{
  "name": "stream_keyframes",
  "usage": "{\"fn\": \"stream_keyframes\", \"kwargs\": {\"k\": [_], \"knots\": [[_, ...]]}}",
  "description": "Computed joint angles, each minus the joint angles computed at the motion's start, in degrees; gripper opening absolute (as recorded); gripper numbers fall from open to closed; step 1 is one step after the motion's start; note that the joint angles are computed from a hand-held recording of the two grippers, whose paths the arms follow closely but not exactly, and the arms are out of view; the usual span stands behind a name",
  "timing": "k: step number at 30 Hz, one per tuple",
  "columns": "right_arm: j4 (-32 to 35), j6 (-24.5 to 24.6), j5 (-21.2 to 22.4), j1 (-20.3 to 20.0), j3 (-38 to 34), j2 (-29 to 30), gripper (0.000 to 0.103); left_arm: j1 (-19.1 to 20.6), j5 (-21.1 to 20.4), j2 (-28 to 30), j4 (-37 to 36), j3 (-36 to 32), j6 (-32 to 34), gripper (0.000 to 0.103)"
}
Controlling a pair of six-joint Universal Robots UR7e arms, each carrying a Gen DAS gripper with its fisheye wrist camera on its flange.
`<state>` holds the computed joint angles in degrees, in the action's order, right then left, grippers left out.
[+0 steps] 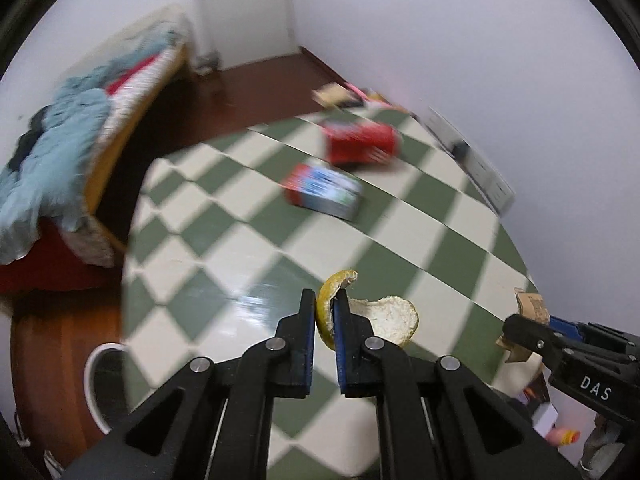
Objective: Collect trash
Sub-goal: 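Carry the paper bag and orange peel over the bin and open both tools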
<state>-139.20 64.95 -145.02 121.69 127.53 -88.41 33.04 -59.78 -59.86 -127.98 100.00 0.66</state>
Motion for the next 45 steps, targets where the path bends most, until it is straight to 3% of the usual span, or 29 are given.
{"fn": "stream_keyframes", "kwargs": {"k": [4,10,17,22,29,38,39,40,42,44,45], "knots": [[-5.47,-6.88,1.16,1.64,-6.63,7.94,0.035,2.82,4.15,-2.55,0.20,-2.91,1.31,0.006],[-12.03,-19.08,6.25,2.28,-20.03,22.51,0.035,7.41,8.92,-5.32,1.41,-6.78,2.54,0.006],[-11.48,-27.17,15.73,0.51,-36.98,39.30,0.035,15.54,14.29,-7.73,4.43,-10.31,1.98,0.006],[-5.24,-30.33,22.27,-1.60,-50.49,51.72,0.035,23.38,16.20,-7.49,10.37,-13.71,-2.07,0.006],[9.57,-31.78,26.68,-5.20,-70.64,67.78,0.035,33.99,12.99,-2.06,20.28,-22.86,-7.66,0.006],[22.24,-32.10,29.56,-8.57,-87.60,80.18,0.036,39.84,10.96,3.40,27.57,-30.87,-10.36,0.012],[24.05,-32.24,30.13,-8.93,-89.74,81.56,0.041,40.06,11.45,3.48,27.96,-31.19,-10.53,0.020],[26.01,-32.04,30.49,-9.24,-91.63,82.78,0.057,40.17,12.27,3.46,27.67,-31.10,-10.72,0.029],[27.12,-31.80,31.26,-9.58,-92.86,83.74,0.075,40.44,12.76,3.11,26.90,-31.05,-11.36,0.096],[27.95,-31.83,31.06,-9.66,-93.57,84.43,0.079,40.47,13.63,2.31,25.63,-30.10,-11.28,0.100],[28.47,-31.84,30.84,-9.64,-93.48,84.44,0.088,40.40,14.53,2.00,25.72,-29.67,-11.39,0.100]]}}
